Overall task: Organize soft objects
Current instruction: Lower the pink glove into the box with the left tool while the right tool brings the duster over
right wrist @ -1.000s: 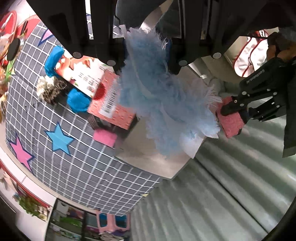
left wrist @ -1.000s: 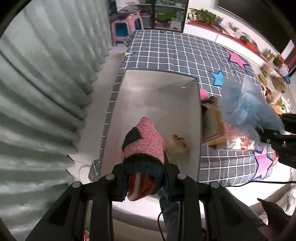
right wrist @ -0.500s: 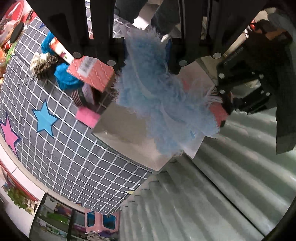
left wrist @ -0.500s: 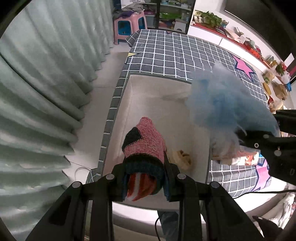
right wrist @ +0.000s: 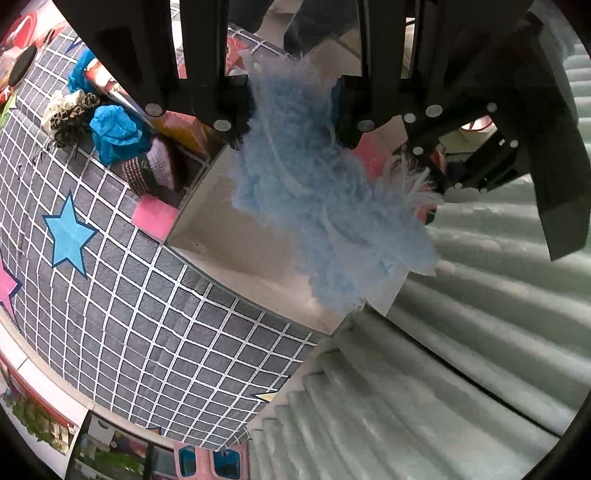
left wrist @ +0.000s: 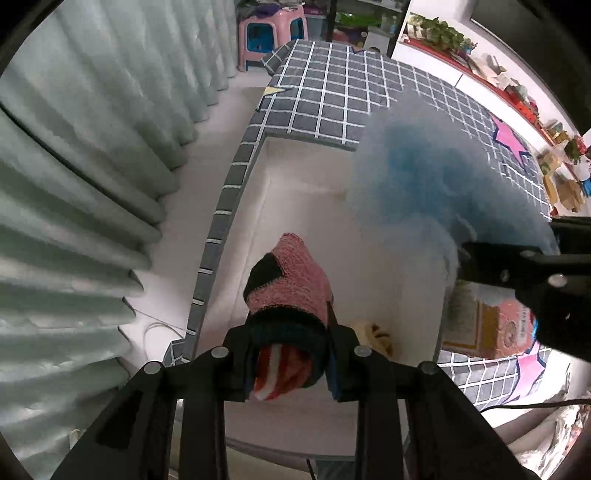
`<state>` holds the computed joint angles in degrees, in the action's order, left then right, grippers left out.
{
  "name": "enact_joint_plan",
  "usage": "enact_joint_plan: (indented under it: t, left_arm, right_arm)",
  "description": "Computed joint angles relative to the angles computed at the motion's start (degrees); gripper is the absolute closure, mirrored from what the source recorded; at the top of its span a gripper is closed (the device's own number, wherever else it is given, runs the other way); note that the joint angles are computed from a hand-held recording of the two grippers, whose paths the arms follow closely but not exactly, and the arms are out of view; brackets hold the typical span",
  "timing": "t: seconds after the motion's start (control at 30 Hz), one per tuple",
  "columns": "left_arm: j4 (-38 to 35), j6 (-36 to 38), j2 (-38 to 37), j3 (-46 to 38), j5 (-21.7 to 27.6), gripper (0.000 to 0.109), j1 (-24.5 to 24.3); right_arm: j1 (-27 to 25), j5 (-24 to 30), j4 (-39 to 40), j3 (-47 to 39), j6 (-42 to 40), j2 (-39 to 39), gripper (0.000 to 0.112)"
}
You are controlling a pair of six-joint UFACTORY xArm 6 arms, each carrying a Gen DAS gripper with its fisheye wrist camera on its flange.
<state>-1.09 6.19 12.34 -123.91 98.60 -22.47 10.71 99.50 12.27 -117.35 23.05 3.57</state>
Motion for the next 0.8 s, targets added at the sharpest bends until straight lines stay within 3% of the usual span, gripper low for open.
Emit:
enact_joint_plan:
  t: [0.8]
  left_arm:
    - [-0.3, -0.6, 3.2, -1.1, 2.8, 0.076, -0.2]
  right_arm:
    - [1.0, 3.0, -2.6, -6.0, -1.0, 6.8, 0.082]
